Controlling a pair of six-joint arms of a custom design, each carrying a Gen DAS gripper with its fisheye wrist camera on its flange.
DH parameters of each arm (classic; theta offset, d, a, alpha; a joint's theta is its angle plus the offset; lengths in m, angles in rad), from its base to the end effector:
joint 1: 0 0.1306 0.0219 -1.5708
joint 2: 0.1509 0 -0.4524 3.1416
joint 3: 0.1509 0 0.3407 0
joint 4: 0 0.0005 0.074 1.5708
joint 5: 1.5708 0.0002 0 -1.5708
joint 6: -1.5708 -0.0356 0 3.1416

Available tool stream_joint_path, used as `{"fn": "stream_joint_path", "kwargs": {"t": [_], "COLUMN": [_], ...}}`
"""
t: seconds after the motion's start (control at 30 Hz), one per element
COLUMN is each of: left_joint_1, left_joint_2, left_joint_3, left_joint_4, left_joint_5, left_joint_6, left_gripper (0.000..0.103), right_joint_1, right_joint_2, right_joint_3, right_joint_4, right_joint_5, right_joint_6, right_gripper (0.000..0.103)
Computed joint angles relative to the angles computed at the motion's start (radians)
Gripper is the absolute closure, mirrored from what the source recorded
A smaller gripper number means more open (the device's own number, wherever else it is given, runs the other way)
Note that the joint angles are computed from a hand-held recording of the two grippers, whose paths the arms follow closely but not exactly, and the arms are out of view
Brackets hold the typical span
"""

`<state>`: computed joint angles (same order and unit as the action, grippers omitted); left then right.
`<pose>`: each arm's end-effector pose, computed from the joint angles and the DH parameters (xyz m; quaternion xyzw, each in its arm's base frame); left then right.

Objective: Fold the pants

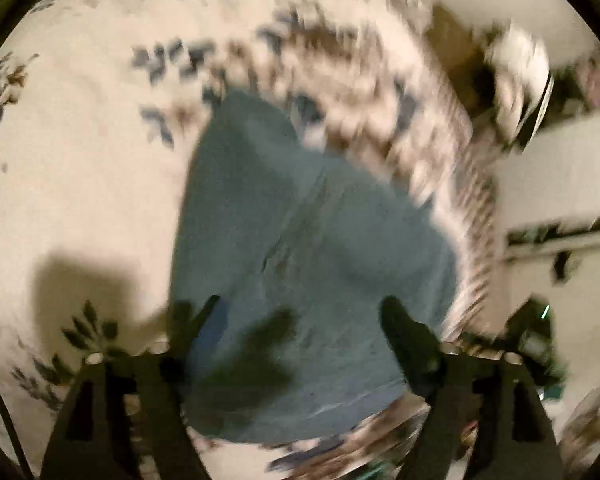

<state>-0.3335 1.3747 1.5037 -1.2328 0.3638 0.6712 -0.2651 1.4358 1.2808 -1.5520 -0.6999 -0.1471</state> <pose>0.3618 -0.1393 0.5305 -0.1195 0.9502 -0.2638 0.1147 0.3454 -0.0705 0.4301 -0.2146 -0.9126 -0.3452 0.0436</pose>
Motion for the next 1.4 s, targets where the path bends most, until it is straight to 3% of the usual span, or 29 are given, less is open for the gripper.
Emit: {"fn": "stream_joint_path", "kwargs": {"t": [0.07,0.23,0.27,0.33,0.37,0.4,0.43,0.47,0.5,0.53,0.6,0.7,0.77,0.83,0.87,0.9,0.93,0.97,1.0,1.03,1.07,1.2,1.3,1.37,1.4], "left_joint_1": [0.041,0.111,0.116,0.127,0.13,0.126,0.128,0.139,0.158,0.181,0.221,0.255,0.266,0.267,0.266,0.258,0.249,0.238,0.22,0.207,0.195,0.147,0.115,0.133,0.143], "left_joint_2": [0.033,0.213,0.263,0.291,0.308,0.311,0.311,0.305,0.293,0.279,0.255,0.244,0.235,0.224,0.218,0.204,0.176,0.148,0.102,0.074,0.062,0.051,0.053,0.058,0.059], "left_joint_3": [0.036,0.123,0.149,0.133,0.129,0.128,0.124,0.109,0.086,0.052,-0.02,-0.102,-0.115,-0.096,-0.079,-0.048,-0.039,-0.045,-0.064,-0.08,-0.078,-0.133,-0.169,-0.181,-0.188], "left_joint_4": [0.02,0.015,-0.003,0.009,0.014,0.013,0.024,0.044,0.067,0.105,0.182,0.301,0.32,0.294,0.26,0.2,0.191,0.216,0.261,0.288,0.267,0.213,0.201,0.214,0.22], "left_joint_5": [0.016,0.029,0.044,0.08,0.101,0.072,0.062,0.072,0.099,0.137,0.202,0.284,0.314,0.337,0.331,0.294,0.261,0.228,0.177,0.164,0.167,0.22,0.177,0.21,0.228], "left_joint_6": [0.019,-0.071,-0.102,-0.147,-0.169,-0.197,-0.223,-0.223,-0.197,-0.152,-0.057,0.072,0.106,0.105,0.088,0.051,0.035,0.036,0.035,0.03,0.005,-0.017,-0.031,-0.03,-0.033], "left_gripper": [0.009,0.009,0.009,0.011,0.028,0.049,0.057,0.069,0.073,0.074,0.077,0.077,0.074,0.067,0.053,0.033,0.023,0.008,0.0,0.0,0.0,0.0,0.0,0.0,0.0], "right_joint_1": [0.002,0.047,0.028,0.052,0.058,0.074,0.085,0.092,0.105,0.118,0.115,0.13,0.146,0.129,0.12,0.101,0.072,0.053,0.033,0.015,0.005,0.003,0.049,0.095,0.125], "right_joint_2": [0.0,0.097,0.107,0.154,0.176,0.198,0.207,0.204,0.197,0.193,0.181,0.188,0.214,0.247,0.252,0.247,0.222,0.203,0.179,0.153,0.132,0.088,0.087,0.085,0.091], "right_joint_3": [0.055,0.099,0.115,0.099,0.104,0.103,0.097,0.09,0.095,0.114,0.119,0.143,0.15,0.178,0.186,0.186,0.175,0.165,0.152,0.131,0.103,-0.071,-0.186,-0.241,-0.243], "right_joint_4": [0.011,0.137,0.114,0.15,0.151,0.157,0.18,0.218,0.246,0.247,0.288,0.314,0.296,0.225,0.202,0.178,0.162,0.149,0.124,0.076,0.051,0.029,0.181,0.382,0.447], "right_joint_5": [0.031,0.002,-0.008,-0.052,-0.066,-0.07,-0.072,-0.073,-0.055,-0.028,-0.064,-0.006,0.026,-0.011,-0.032,-0.063,-0.094,-0.101,-0.103,-0.092,-0.09,-0.158,-0.285,-0.382,-0.374], "right_joint_6": [-0.018,-0.123,-0.091,-0.091,-0.097,-0.101,-0.106,-0.115,-0.11,-0.107,-0.163,-0.199,-0.176,-0.127,-0.116,-0.101,-0.082,-0.062,-0.032,0.013,0.031,0.082,-0.027,-0.171,-0.205], "right_gripper": [0.021,0.019,0.019,0.02,0.019,0.02,0.027,0.043,0.065,0.075,0.086,0.086,0.083,0.07,0.062,0.035,0.007,0.004,0.004,0.004,0.004,0.004,0.004,0.004,0.004]}}
